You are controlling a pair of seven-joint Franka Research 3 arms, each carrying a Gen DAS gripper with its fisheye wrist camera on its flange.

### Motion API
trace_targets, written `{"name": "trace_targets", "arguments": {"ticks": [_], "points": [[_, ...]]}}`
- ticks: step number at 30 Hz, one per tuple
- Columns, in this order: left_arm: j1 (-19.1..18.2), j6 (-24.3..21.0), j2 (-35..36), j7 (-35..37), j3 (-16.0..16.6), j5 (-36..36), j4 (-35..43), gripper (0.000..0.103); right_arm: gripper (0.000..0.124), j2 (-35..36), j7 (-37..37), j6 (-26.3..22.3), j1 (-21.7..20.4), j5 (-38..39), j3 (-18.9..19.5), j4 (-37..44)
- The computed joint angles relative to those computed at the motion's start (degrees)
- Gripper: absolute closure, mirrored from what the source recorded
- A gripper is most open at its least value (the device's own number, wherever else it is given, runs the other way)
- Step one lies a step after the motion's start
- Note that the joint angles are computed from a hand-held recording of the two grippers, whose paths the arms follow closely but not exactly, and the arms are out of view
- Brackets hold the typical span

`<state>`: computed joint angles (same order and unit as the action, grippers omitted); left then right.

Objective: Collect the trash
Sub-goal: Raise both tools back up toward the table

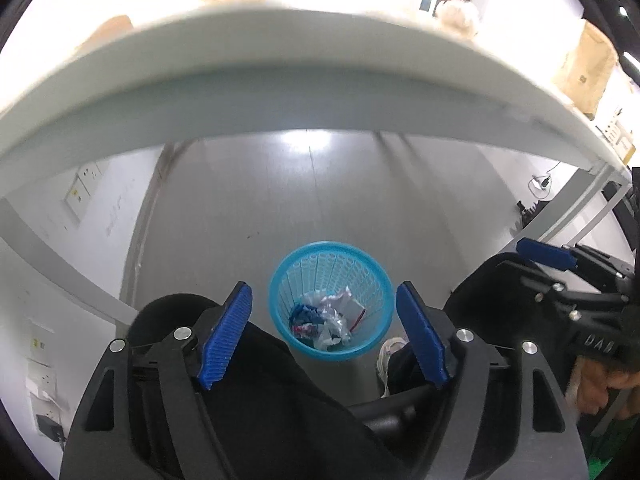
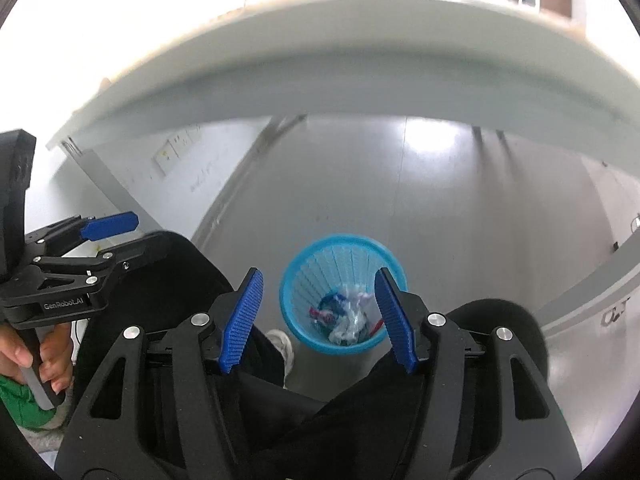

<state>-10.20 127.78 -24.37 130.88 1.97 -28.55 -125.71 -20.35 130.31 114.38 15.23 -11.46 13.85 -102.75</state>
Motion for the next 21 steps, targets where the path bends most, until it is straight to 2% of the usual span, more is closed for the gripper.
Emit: {"name": "trace_targets", "arguments": {"ticks": [8,11,14,16,21], "points": [[-1.4,0.2,-4.6,5.9,3.1,-4.4,1.3,0.020,0.062,-3.0,1.9,-0.6,-1.9,-4.9,2.2,4.4],[-2.6,0.5,-5.8,7.8,3.9,-6.4,2.1,0.013,0.060,-3.6,1.6,-0.8,-2.9,-6.6,2.9,6.2],[-4.0,2.0,-7.0,9.8,4.6,-8.8,2.7,0.006,0.054,-2.6,1.4,0.0,-3.9,-8.6,3.7,8.9],[-4.9,4.7,-7.7,10.6,4.7,-10.9,2.8,0.006,0.045,-0.2,1.9,-0.6,-4.5,-10.9,5.3,12.8],[-7.2,7.3,-6.3,11.2,4.8,-13.2,5.1,0.006,0.029,2.1,1.5,1.4,-3.9,-13.9,4.8,17.5]]}}
